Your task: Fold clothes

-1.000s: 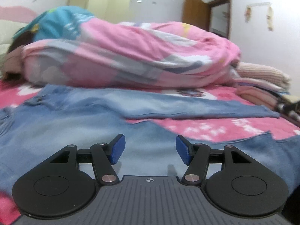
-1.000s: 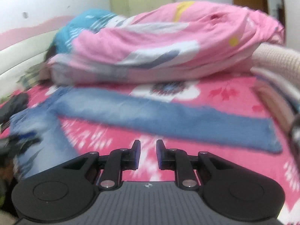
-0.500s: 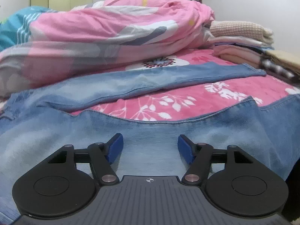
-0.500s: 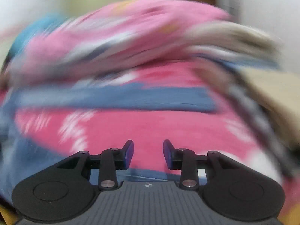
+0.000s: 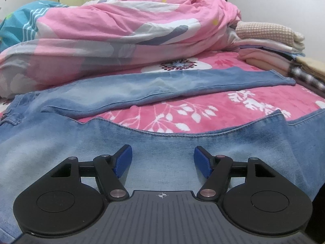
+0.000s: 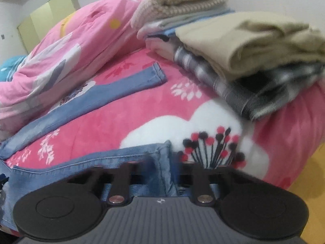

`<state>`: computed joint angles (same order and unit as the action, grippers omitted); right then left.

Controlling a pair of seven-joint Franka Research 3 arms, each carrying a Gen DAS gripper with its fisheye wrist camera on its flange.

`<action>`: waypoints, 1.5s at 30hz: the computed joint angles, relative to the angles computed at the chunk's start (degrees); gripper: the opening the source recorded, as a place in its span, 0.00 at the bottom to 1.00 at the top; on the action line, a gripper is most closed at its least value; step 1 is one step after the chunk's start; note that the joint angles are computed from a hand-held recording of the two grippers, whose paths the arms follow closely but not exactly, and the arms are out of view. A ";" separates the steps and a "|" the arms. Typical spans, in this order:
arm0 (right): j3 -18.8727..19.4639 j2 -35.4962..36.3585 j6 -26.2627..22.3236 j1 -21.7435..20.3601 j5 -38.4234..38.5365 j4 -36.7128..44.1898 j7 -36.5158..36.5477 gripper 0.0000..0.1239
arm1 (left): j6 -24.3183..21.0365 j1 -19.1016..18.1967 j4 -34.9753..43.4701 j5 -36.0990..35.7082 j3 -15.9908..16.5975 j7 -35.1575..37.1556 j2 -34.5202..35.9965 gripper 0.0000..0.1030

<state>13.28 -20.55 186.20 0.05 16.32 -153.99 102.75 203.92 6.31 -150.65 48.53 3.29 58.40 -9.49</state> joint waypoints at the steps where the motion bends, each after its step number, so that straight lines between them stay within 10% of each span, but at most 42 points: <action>1: -0.59 -0.80 0.38 0.60 0.05 -0.25 -0.16 0.07 | -0.47 -0.16 0.12 0.30 0.10 -0.49 -0.18 0.66; 7: -1.10 -4.65 2.96 0.73 1.94 -0.02 -1.74 0.06 | -3.65 -0.70 0.17 -1.21 -0.18 -0.23 -1.82 0.66; 13: 2.21 -2.08 -6.61 -5.51 0.87 2.29 2.47 0.08 | -4.01 1.33 -1.67 -12.45 -4.04 9.19 -2.20 0.66; 19: 13.65 -4.08 -5.42 -18.86 -9.07 0.40 16.26 0.37 | -3.97 3.46 -3.26 -22.75 -7.34 16.72 -3.49 0.66; 27: -18.06 -9.71 -4.63 14.62 7.83 -7.23 11.62 0.49 | -3.99 0.28 -4.30 -23.69 -2.78 16.35 -4.05 0.66; 33: -29.95 -13.16 2.54 30.45 16.10 -12.67 9.74 0.39 | -3.88 0.46 -4.65 -23.23 -2.38 15.73 -4.35 0.66; 35: -28.74 -13.25 4.62 30.73 15.00 -13.28 9.90 0.13 | -3.89 3.91 -5.08 -27.66 -6.87 18.63 -4.68 0.66; 39: -16.62 -17.15 1.33 20.22 13.34 -12.88 10.85 0.12 | -4.26 10.00 -5.66 -37.50 -15.02 25.65 -5.39 0.66; 45: -6.85 -24.26 -11.14 8.49 10.48 -12.77 15.24 0.13 | -4.54 9.99 -5.83 -41.61 -15.29 29.45 -5.35 0.66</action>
